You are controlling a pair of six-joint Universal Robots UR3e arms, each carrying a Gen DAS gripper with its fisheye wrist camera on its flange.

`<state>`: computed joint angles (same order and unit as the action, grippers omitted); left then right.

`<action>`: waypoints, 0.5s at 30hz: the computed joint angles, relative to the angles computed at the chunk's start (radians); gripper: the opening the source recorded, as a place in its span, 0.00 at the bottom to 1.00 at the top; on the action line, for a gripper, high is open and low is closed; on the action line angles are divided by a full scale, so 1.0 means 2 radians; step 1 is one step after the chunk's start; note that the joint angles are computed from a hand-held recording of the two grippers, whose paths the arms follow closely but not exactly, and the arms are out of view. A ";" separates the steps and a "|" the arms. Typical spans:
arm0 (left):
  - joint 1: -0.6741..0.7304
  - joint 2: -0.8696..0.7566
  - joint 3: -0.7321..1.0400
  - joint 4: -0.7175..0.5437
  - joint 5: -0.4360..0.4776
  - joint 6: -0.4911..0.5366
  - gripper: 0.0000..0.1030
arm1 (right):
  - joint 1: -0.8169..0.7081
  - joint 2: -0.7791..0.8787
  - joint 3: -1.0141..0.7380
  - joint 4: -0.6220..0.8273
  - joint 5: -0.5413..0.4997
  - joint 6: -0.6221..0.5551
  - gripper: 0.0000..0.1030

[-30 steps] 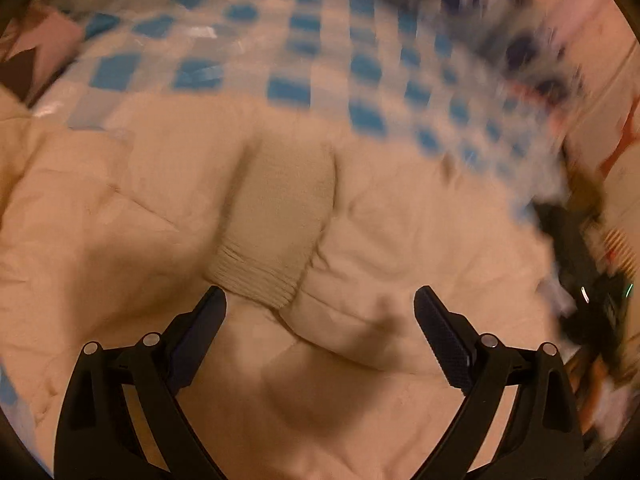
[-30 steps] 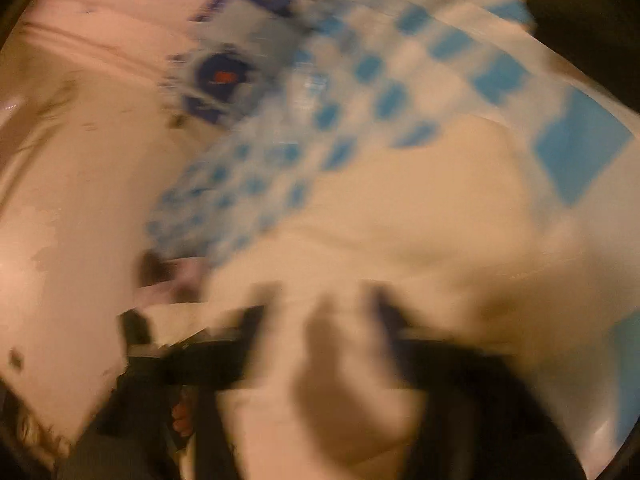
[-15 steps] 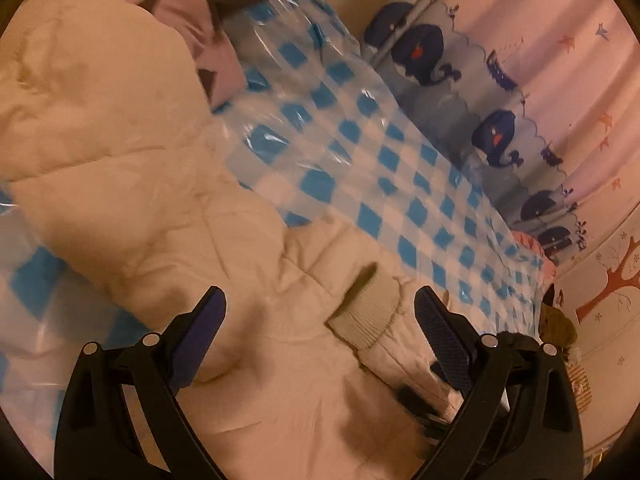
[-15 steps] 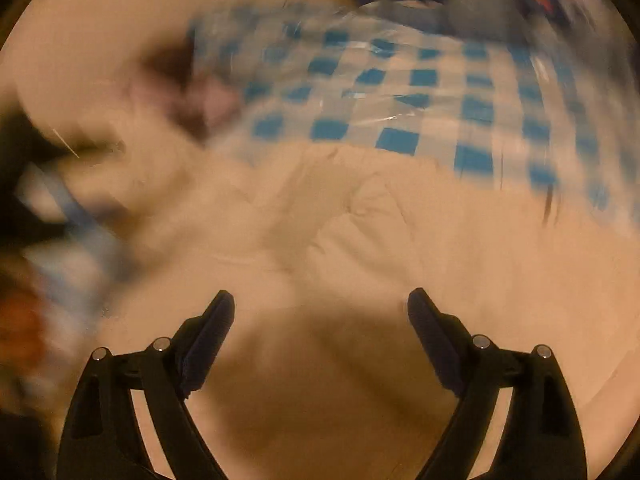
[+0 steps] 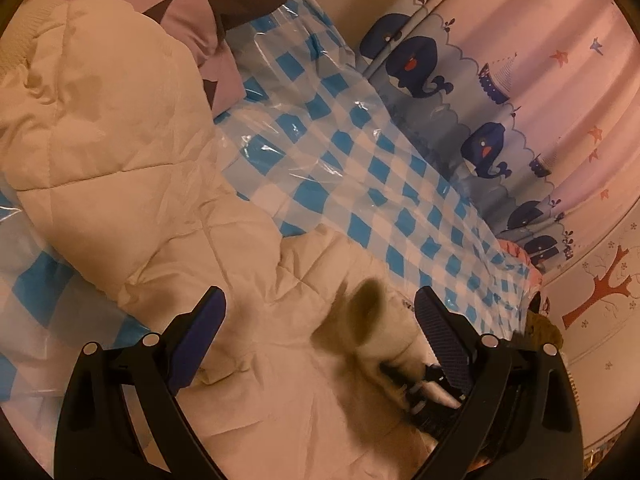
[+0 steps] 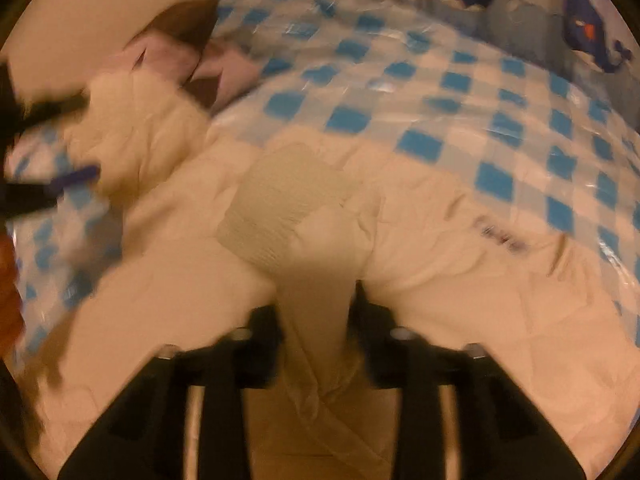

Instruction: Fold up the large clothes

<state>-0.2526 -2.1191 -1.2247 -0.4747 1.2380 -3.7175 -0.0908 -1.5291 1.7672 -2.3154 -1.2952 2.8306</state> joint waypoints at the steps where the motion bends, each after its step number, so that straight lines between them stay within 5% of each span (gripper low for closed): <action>1: 0.000 -0.001 0.000 -0.002 0.000 0.003 0.89 | 0.019 0.026 -0.026 0.033 -0.023 -0.001 0.82; 3: 0.006 0.003 -0.009 -0.007 -0.008 0.017 0.89 | 0.036 0.036 -0.024 0.028 -0.045 0.010 0.82; 7: 0.052 0.071 -0.098 0.017 -0.033 0.055 0.89 | -0.033 -0.076 0.044 0.018 0.092 0.036 0.82; 10: 0.122 0.157 -0.205 0.075 -0.064 0.066 0.89 | -0.099 -0.155 0.077 0.074 0.194 0.013 0.87; 12: 0.179 0.210 -0.275 0.112 -0.100 0.067 0.89 | -0.139 -0.193 0.087 0.127 0.226 -0.007 0.87; 15: 0.298 0.260 -0.368 0.168 -0.212 0.063 0.93 | -0.225 -0.276 0.127 0.205 0.265 -0.055 0.87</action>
<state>0.3435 -1.5991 -1.9607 -0.1393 0.8130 -3.5921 -0.5415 -2.0812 2.0216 -1.9045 -0.7657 2.7211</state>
